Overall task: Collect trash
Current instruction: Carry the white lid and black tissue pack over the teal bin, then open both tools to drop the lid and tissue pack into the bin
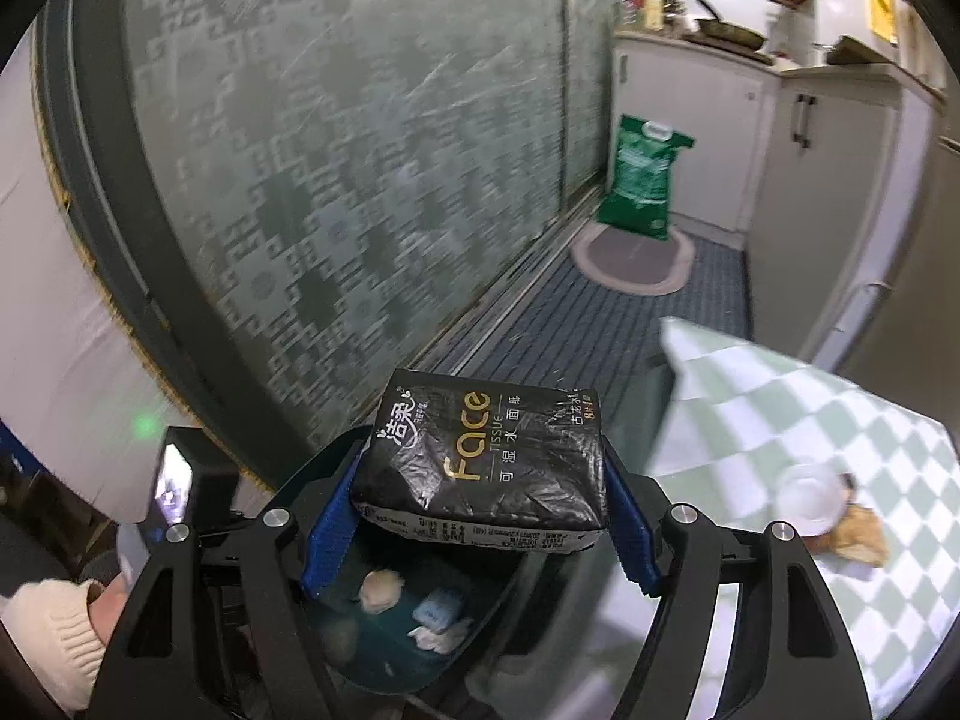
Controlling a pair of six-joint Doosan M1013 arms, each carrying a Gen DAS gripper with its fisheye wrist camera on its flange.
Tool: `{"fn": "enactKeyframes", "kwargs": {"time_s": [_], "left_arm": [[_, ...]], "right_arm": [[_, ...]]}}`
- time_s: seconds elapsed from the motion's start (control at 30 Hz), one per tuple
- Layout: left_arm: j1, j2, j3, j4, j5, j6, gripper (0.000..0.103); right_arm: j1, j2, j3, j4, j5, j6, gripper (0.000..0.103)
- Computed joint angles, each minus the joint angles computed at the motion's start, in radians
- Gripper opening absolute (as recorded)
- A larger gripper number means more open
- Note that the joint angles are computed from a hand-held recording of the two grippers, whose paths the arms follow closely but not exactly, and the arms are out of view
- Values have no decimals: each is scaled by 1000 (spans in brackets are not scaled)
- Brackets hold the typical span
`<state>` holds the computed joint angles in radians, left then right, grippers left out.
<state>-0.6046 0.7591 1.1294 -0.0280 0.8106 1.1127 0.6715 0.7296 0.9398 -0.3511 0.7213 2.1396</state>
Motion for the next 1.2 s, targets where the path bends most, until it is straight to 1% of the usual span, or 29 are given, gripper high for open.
{"fn": "enactKeyframes", "kwargs": {"time_s": [0.17,0.33,0.47,0.6,0.63,0.7,0.77,0.83,0.87,0.93,0.97,1.0,1.07,1.1,1.2], "left_arm": [[14,15,-10,-66,36,43,34],[13,33,-28,-103,55,109,35],[12,29,-17,-96,34,117,37],[11,21,-8,-94,14,125,42],[10,19,-8,-89,11,124,42],[5,3,13,-52,-27,101,42],[5,-23,47,-30,-93,76,41],[4,-62,99,13,-192,24,40],[4,-75,117,26,-228,6,40],[2,-104,155,55,-306,-29,35],[2,-125,183,66,-359,-39,34],[0,-138,198,80,-389,-49,33],[-3,-163,227,108,-436,-67,28],[-6,-175,237,131,-446,-84,25],[-13,-210,265,189,-468,-133,22]], "right_arm": [[10,49,-67,69,64,-97,73],[12,87,-114,107,126,-149,73],[11,104,-135,127,158,-170,73],[13,117,-151,137,175,-183,73],[13,119,-153,137,179,-184,73],[13,120,-152,143,178,-184,73],[12,126,-157,152,185,-188,73],[13,132,-160,163,192,-197,73],[15,140,-167,171,202,-208,73],[17,151,-176,183,215,-224,73],[19,159,-184,193,226,-236,73],[20,167,-192,201,238,-246,73],[22,178,-204,224,253,-268,73],[23,186,-212,237,264,-282,73],[28,204,-235,252,297,-306,73]]}}
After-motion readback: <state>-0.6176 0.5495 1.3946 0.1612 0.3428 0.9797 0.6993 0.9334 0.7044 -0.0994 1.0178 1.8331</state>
